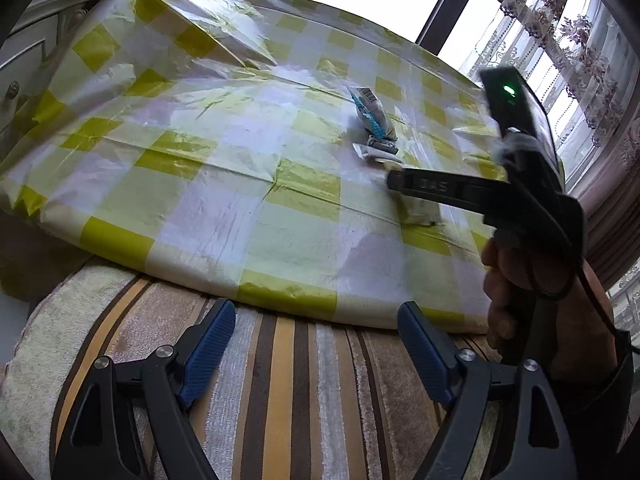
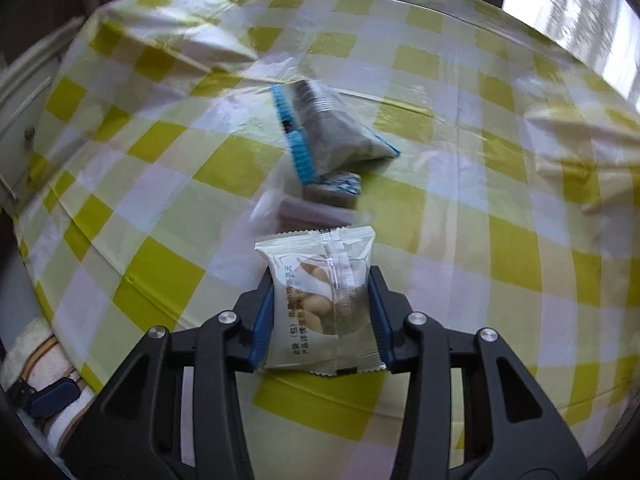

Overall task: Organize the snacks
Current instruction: 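Grasp the white biscuit pack with the right tool while the left tool grasps the blue-edged clear bag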

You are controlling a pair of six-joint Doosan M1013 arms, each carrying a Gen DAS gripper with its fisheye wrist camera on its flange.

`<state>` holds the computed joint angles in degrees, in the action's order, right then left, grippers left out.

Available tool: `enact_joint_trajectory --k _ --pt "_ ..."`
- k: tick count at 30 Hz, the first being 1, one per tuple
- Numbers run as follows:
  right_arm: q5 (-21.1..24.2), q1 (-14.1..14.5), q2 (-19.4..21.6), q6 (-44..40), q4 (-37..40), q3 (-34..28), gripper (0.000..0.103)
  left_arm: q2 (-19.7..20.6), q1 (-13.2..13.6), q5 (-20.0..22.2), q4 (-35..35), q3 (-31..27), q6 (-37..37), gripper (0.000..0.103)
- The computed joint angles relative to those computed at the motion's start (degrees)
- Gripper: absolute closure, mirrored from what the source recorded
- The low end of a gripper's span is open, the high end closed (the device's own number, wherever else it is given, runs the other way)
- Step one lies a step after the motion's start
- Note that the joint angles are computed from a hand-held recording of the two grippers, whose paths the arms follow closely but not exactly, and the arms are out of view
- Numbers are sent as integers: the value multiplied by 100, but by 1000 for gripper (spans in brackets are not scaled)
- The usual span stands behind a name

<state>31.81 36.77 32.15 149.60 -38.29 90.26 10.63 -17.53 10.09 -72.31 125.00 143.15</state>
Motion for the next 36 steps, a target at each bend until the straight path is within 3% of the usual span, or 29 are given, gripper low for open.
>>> enact_joint_trajectory --k 5,7,9,10,14,19,25,30,36 --pt "-428 -180 -222 1240 -430 382 57 15 14 -91 246 -171 -248 22" --pt "-554 -235 -253 1560 -510 466 57 19 -11 -298 -155 -281 248 22" --pt "-672 -272 -273 1955 -680 541 57 55 -30 -447 -1013 -447 1209 22" --pt "-675 -271 -289 2098 -766 568 57 109 -9 -385 -1012 -590 1246 22" --pt "-618 -297 -365 3146 -1356 705 57 560 90 286 872 -1329 -606 22" --pt "-635 -400 -438 3979 -1837 872 57 1243 189 1202 939 -2258 -1289 22" --pt "-655 -423 -472 4511 -2274 975 57 1818 163 1678 1510 -3007 -2425 27" --pt "-702 -430 -435 4395 -2216 953 57 2211 200 2336 1903 -3450 -3027 65" --pt "-727 -427 -425 4453 -2297 967 57 2241 232 2359 1682 -3464 -2780 72"
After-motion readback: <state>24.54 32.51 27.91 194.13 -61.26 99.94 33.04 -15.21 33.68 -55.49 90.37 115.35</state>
